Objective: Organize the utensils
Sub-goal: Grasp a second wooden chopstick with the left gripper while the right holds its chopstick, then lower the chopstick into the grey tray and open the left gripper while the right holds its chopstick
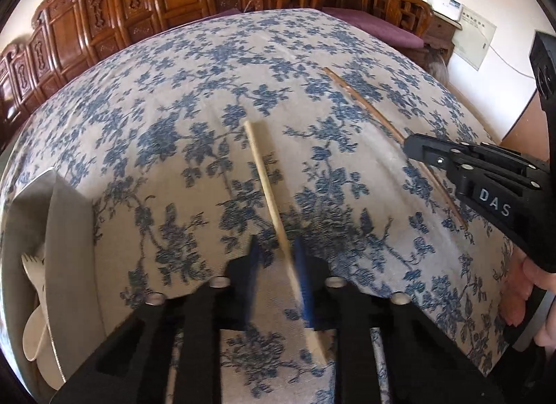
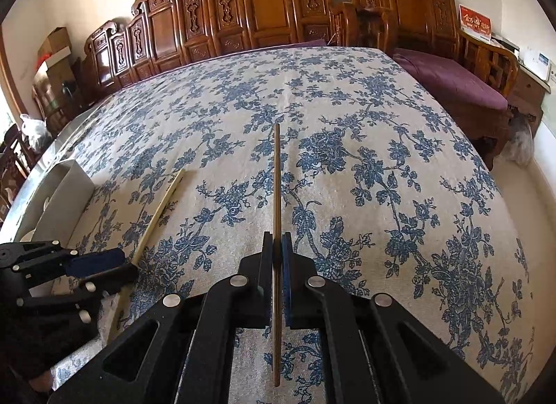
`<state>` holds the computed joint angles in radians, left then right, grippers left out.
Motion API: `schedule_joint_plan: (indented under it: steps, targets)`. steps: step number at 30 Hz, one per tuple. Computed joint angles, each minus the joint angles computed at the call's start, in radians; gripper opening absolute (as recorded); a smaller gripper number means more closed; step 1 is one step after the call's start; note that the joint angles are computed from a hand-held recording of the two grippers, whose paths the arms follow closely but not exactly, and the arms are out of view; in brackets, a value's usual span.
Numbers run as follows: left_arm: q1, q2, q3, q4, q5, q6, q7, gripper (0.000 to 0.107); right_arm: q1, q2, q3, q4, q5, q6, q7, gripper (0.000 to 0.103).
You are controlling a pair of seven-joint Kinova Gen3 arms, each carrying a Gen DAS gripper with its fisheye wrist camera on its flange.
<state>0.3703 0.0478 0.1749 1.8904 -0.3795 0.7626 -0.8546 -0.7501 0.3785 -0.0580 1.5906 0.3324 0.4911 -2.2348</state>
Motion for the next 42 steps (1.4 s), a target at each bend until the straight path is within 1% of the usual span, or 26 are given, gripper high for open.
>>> schedule_joint_plan:
  steps: [1, 6, 9, 12, 18, 22, 25, 28, 33, 37, 42]
  targets:
    - [-0.006, -0.006, -0.004, 0.003, 0.012, 0.003, -0.009, 0.005, -0.003, 0.000, 0.001, -0.001, 0.002, 0.001, -0.001, 0.006]
    - [-0.024, -0.041, -0.003, 0.028, 0.030, 0.025, -0.027, 0.004, -0.017, 0.002, 0.000, -0.009, 0.016, 0.012, -0.003, 0.006]
    - [-0.039, -0.070, 0.000, 0.044, 0.045, 0.037, -0.043, 0.004, 0.000, -0.001, -0.018, -0.005, -0.006, 0.008, 0.014, 0.006]
    - [-0.056, -0.106, 0.008, 0.060, 0.053, 0.052, -0.053, 0.004, -0.006, -0.005, -0.017, -0.001, -0.009, 0.013, 0.014, 0.006]
    - [-0.098, -0.204, 0.026, 0.083, 0.074, 0.081, -0.081, 0.004, -0.029, -0.017, -0.015, 0.004, 0.005, 0.025, -0.007, 0.006]
    - [-0.131, -0.271, 0.037, 0.087, 0.094, 0.104, -0.111, 0.004, -0.064, -0.022, -0.016, -0.006, 0.040, 0.045, -0.027, 0.006]
    - [-0.159, -0.316, 0.042, 0.089, 0.109, 0.117, -0.138, 0.004, -0.088, -0.026, -0.024, -0.013, 0.062, 0.055, -0.039, 0.006]
    - [-0.189, -0.356, 0.043, 0.091, 0.127, 0.127, -0.166, 0.004, -0.101, -0.028, -0.042, -0.016, 0.056, 0.050, -0.045, 0.006]
    - [-0.236, -0.399, 0.039, 0.099, 0.153, 0.141, -0.210, 0.004, -0.150, -0.032, -0.055, -0.017, 0.079, 0.042, -0.061, 0.006]
    - [-0.265, -0.424, 0.030, 0.109, 0.167, 0.149, -0.243, 0.004, -0.160, -0.036, -0.076, -0.011, 0.059, 0.028, -0.057, 0.006]
    - [-0.292, -0.449, -0.010, 0.119, 0.192, 0.158, -0.316, 0.004, -0.183, -0.041, -0.078, -0.001, 0.056, 0.010, -0.061, 0.006]
